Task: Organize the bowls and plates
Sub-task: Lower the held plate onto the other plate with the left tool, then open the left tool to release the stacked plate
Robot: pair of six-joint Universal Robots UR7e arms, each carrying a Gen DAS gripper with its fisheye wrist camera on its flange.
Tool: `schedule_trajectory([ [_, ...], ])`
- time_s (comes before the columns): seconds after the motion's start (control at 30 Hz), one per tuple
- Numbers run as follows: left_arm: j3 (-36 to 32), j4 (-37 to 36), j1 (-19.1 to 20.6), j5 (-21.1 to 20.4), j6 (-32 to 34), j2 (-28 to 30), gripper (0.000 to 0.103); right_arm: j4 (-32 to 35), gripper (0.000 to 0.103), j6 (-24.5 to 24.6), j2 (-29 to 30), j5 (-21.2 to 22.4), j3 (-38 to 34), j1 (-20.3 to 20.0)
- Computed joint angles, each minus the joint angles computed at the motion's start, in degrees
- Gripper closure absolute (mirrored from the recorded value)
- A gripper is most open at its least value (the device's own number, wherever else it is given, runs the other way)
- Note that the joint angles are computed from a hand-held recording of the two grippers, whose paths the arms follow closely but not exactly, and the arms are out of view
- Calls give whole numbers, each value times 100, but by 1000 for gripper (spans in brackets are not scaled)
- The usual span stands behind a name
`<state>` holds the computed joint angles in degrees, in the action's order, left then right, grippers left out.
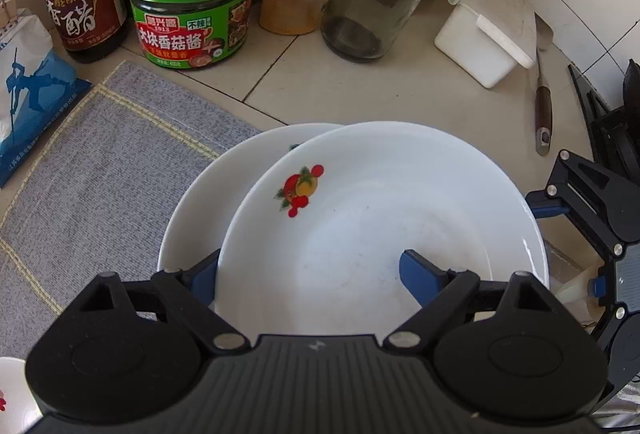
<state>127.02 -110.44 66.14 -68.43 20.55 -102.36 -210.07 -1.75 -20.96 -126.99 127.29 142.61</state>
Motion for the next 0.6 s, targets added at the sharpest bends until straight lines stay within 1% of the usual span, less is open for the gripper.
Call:
schedule_trajectory([
  [0.17, 17, 23, -98, 187, -58, -44, 13, -95, 0, -12, 17, 19, 17, 9],
  [0.4, -44, 45, -38, 165, -113, -41, 13, -214, 0, 35, 37, 52, 36, 17],
  [0.6, -81, 94, -54, 190, -143, -123, 13, -180, 0, -6, 43, 49, 19, 28],
])
